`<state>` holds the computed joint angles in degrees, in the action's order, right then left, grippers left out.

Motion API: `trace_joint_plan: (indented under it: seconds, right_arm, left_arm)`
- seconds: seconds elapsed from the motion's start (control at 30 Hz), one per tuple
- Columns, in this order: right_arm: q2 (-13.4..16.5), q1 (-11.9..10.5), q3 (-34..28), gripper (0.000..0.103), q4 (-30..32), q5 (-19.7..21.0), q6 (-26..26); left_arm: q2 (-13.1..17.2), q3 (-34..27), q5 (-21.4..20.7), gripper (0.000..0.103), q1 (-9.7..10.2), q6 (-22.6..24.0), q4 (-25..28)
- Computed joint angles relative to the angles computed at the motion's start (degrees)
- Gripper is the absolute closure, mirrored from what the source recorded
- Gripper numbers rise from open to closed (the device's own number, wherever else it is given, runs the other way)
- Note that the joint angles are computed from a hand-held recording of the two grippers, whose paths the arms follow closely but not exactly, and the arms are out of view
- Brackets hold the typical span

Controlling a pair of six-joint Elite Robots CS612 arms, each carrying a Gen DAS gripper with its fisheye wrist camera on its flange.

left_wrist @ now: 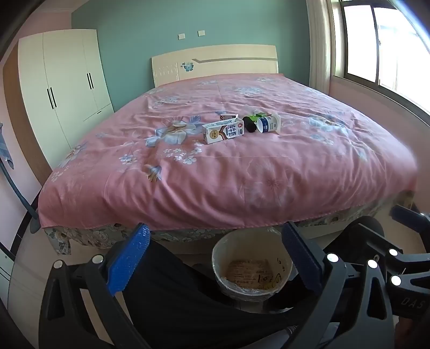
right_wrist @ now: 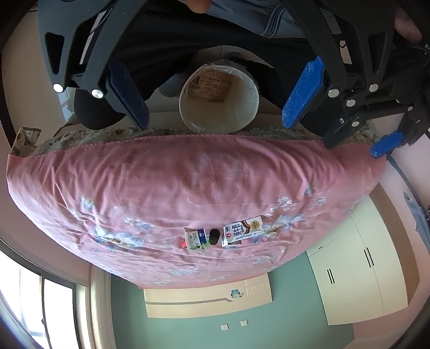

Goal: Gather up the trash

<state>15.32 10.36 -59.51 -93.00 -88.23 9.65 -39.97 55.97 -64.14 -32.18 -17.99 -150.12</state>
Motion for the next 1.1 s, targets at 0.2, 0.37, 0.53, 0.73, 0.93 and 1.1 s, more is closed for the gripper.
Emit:
trace_joint_plan:
  seconds: [0.2,0.37,0.53,0.73,0.93,1.1]
  right_arm:
    - [-0.4,-0.1,0.5,0.006,1.0,0.2,0.1]
    - [-0.5,-0.1,0.7,0.006,1.1,0.2,0.1]
    - [-0.5,-0.1,0.5,0.006,1.3,0.2,0.3]
    - [-0.4,0.0,0.5,0.006,1.3,0.3,0.3]
    - [-0.4,-0.1,0.5,0.006,1.3,0.3,0.3]
    - [-0.3,-0.1,0.4,0.006,1.3,0.4,0.3]
  left_arm:
    - [0.0,-0.3,-0.3,0.003,0.15,-0.1,1.3]
    - [0.0,-0.3,0.2,0.003,-0.06,0.3,1.3]
    - [0.0,-0.2,0.4,0.003,-0.08,0.3,1.3]
    - [0.0,-0.2,0.3,0.003,-0.05,0.3,1.3]
    - [0.0,-0.2,0.3,0.003,-0.04,0.3,1.3]
    - [-0.1,-0.1,0.3,0.003,-0.05,0.3,1.2]
